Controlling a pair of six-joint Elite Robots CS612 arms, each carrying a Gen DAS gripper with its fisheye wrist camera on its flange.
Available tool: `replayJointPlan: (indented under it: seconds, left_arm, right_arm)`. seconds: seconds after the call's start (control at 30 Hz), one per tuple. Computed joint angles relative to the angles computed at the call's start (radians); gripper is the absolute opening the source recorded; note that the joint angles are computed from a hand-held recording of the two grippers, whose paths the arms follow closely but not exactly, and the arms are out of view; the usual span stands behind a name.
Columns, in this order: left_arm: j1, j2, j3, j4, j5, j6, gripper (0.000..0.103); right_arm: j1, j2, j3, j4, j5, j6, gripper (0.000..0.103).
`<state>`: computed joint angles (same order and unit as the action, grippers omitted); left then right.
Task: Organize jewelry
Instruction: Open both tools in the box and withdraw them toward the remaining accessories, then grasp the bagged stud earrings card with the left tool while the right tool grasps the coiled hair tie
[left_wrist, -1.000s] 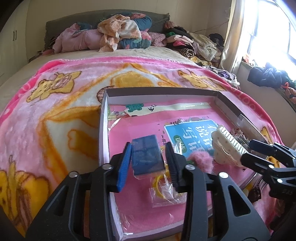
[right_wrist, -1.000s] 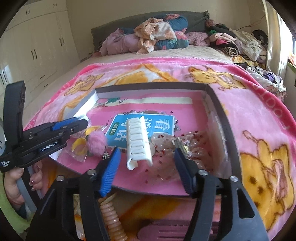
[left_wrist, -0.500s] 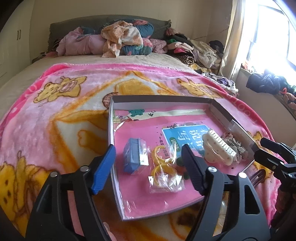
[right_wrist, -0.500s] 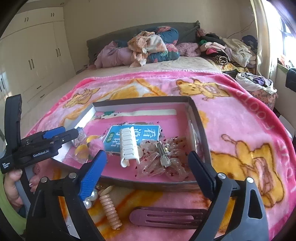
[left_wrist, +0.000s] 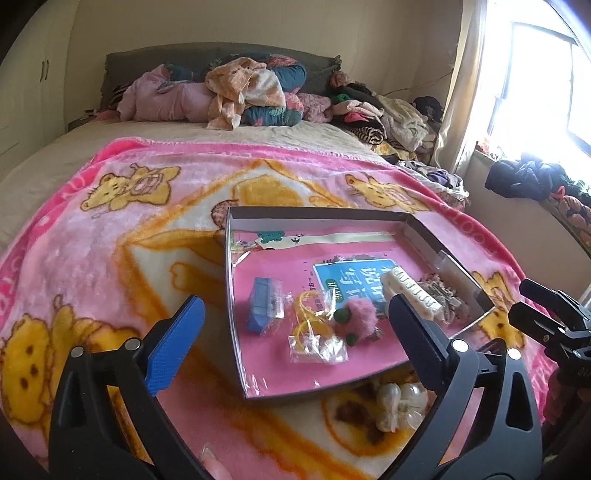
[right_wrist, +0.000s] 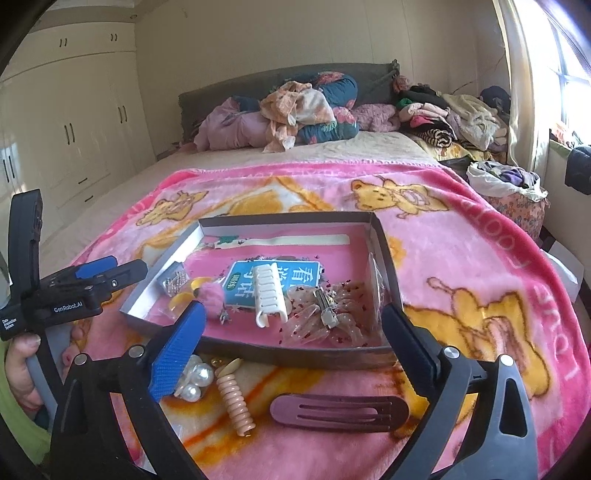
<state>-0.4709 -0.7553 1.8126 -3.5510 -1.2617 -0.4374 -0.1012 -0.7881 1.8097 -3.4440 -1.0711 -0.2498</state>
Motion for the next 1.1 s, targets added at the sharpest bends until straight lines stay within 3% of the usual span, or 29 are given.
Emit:
replayJointPlan:
  seconds: [0.53, 1.1]
  left_arm:
    - [-0.035, -0.022, 0.061, -0.046, 0.003, 0.026, 0.091]
    - [-0.069, -0.029, 0.097, -0.028, -0.015, 0.051, 0.091]
  right_arm:
    - [-0.023, -0.039, 0.084, -0.074, 0.023, -0.027, 0.094]
    - [-0.051, -0.052, 0.147, -0.123, 0.03, -0.017, 0.094]
